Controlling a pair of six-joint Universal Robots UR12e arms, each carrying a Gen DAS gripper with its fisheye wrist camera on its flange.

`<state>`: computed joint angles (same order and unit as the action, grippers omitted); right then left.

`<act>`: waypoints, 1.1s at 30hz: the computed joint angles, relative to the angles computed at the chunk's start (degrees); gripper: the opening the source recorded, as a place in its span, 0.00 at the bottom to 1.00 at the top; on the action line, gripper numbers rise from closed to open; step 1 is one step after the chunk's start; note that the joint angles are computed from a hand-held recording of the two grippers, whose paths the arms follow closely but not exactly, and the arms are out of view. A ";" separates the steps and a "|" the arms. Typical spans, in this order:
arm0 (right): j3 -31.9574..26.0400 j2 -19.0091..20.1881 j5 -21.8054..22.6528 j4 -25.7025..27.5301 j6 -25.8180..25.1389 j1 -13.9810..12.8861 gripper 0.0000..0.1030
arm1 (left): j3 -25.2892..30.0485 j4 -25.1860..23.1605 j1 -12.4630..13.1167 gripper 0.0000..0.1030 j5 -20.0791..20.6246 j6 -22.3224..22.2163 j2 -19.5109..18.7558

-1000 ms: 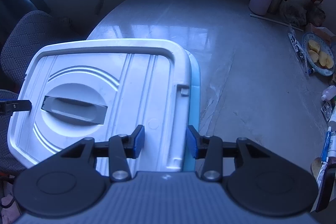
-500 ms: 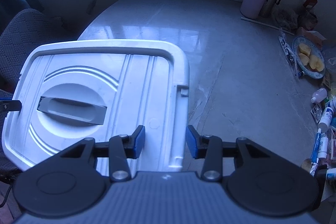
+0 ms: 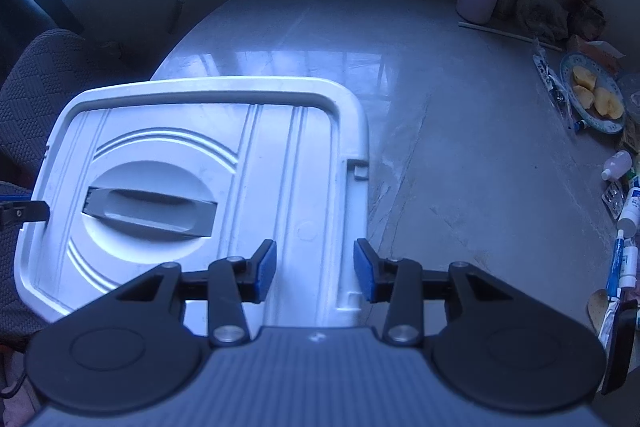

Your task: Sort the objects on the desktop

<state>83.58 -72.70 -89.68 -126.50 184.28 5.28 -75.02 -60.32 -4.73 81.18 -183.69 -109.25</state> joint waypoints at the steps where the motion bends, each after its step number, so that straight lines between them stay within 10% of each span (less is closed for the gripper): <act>1: -0.13 0.09 -1.08 0.41 -0.17 0.14 0.43 | -0.03 0.15 -0.15 0.62 0.65 0.23 -0.03; 12: 1.14 -0.41 1.13 -0.58 0.00 -0.81 0.47 | -0.19 1.82 -1.20 0.89 4.24 1.34 -0.42; 22: 3.02 -1.27 1.21 -3.45 0.36 -0.86 0.58 | -0.89 3.49 -1.89 0.93 5.04 0.18 -0.24; 33: 10.62 -4.39 -0.37 -18.13 -0.36 1.10 0.60 | -12.64 28.33 -4.70 0.93 13.08 -2.19 5.09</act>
<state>94.20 -77.08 -90.04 -144.64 183.91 6.38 -87.65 -31.99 -9.43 94.26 -185.88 -104.16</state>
